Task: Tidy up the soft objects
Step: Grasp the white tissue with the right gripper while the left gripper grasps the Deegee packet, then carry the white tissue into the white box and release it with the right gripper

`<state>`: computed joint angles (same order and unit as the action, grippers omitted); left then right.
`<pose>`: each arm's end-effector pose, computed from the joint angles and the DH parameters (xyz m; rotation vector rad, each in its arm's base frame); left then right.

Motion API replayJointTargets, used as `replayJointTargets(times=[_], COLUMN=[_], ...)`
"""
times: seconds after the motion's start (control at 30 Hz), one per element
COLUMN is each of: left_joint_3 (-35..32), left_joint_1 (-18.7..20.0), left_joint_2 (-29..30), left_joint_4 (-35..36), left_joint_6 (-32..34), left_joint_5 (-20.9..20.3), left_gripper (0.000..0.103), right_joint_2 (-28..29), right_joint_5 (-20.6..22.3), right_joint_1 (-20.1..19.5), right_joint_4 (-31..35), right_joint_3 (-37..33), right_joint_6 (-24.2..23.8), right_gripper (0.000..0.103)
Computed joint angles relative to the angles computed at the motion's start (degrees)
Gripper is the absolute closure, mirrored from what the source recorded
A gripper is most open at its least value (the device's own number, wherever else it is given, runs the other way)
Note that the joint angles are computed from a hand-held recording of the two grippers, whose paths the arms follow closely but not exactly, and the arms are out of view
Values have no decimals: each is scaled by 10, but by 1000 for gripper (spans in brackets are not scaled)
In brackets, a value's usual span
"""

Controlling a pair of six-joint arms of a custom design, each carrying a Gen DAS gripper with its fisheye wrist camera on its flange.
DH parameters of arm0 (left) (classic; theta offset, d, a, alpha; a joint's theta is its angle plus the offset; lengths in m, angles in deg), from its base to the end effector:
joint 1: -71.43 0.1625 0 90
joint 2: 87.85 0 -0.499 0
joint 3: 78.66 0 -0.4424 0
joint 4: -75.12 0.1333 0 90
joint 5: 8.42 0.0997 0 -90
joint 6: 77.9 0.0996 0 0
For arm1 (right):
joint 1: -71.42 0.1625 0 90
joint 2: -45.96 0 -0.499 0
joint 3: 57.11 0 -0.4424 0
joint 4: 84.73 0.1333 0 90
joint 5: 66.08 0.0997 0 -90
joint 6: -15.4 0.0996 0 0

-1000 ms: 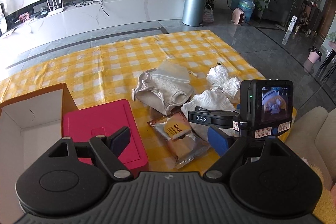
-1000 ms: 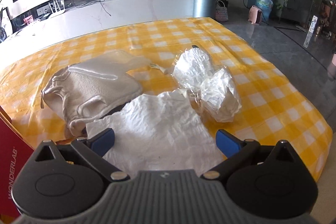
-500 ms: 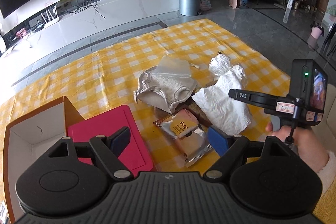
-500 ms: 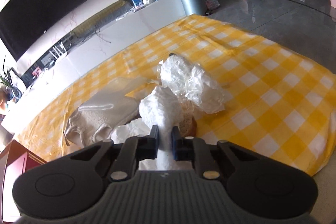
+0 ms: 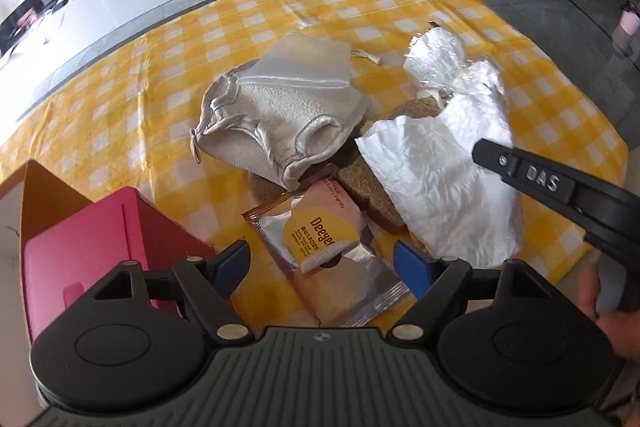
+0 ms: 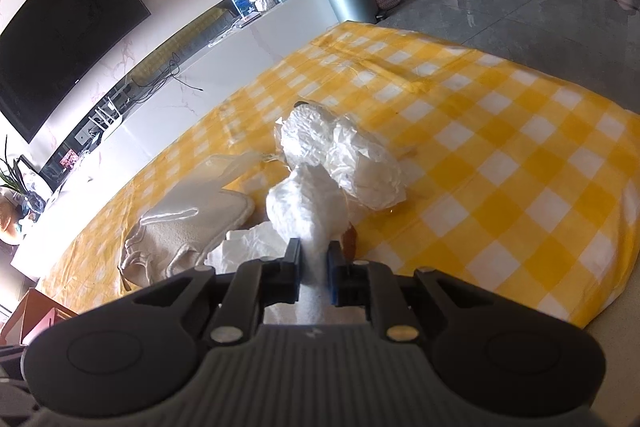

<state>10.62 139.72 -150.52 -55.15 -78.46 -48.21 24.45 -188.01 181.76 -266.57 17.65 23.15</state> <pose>-0.0775 -0.7619 0.3692 0.2930 2.2672 -0.4748 0.3744 -0.7780 -0.0129 0.0260 -2.5843 1.0519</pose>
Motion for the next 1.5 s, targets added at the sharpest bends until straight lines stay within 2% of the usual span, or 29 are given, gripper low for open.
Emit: replayJointTargets(times=[0.1,0.17,0.27,0.4,0.5,0.53,0.63,0.73,0.83,0.87,0.93,1.0,1.2,1.3,1.4,1.43,1.5], left_joint_3=[-19,-27,-26,-52,-72,-70,-55,-51,-59,-58,-49,-33,26,53,78,87,108], left_joint_1=[11,12,15,26,37,39,38,39,40,40,39,35,18,20,29,32,33], left_joint_2=[16,29,42,59,68,68,60,57,57,51,40,22,-35,-70,-100,-109,-125], left_joint_4=[23,44,40,85,107,96,68,61,71,71,48,17,-79,-141,-202,-223,-267], left_joint_6=[-35,-50,-49,-111,-137,-129,-117,-99,-97,-90,-69,-40,14,48,56,61,88], left_joint_5=[-14,12,38,37,18,11,7,4,-5,-13,-32,-55,-90,-164,-233,-250,-274], left_gripper=[10,10,9,7,7,13,25,27,33,34,35,35,35,35,35,35,35], right_joint_2=[2,1,0,-1,-1,-1,-1,-2,2,2,2,0,-4,-6,-6,-5,0], right_joint_5=[-4,-1,3,9,11,11,10,7,-8,-11,-14,-11,-7,5,37,46,52], right_joint_1=[-2,-3,-4,-6,-6,-6,-8,-8,-5,-4,-4,-7,-10,-11,-10,-9,-5], right_joint_4=[12,8,6,9,9,10,12,22,20,16,10,13,11,12,-11,-16,-4], right_joint_3=[-4,-2,0,0,0,0,0,-2,-6,-6,-4,-1,3,5,10,10,2], right_joint_6=[4,3,3,5,4,5,11,16,10,9,12,24,37,33,-3,-17,-43], right_gripper=[92,92,92,92,92,91,83,78,58,50,41,40,39,35,16,4,2])
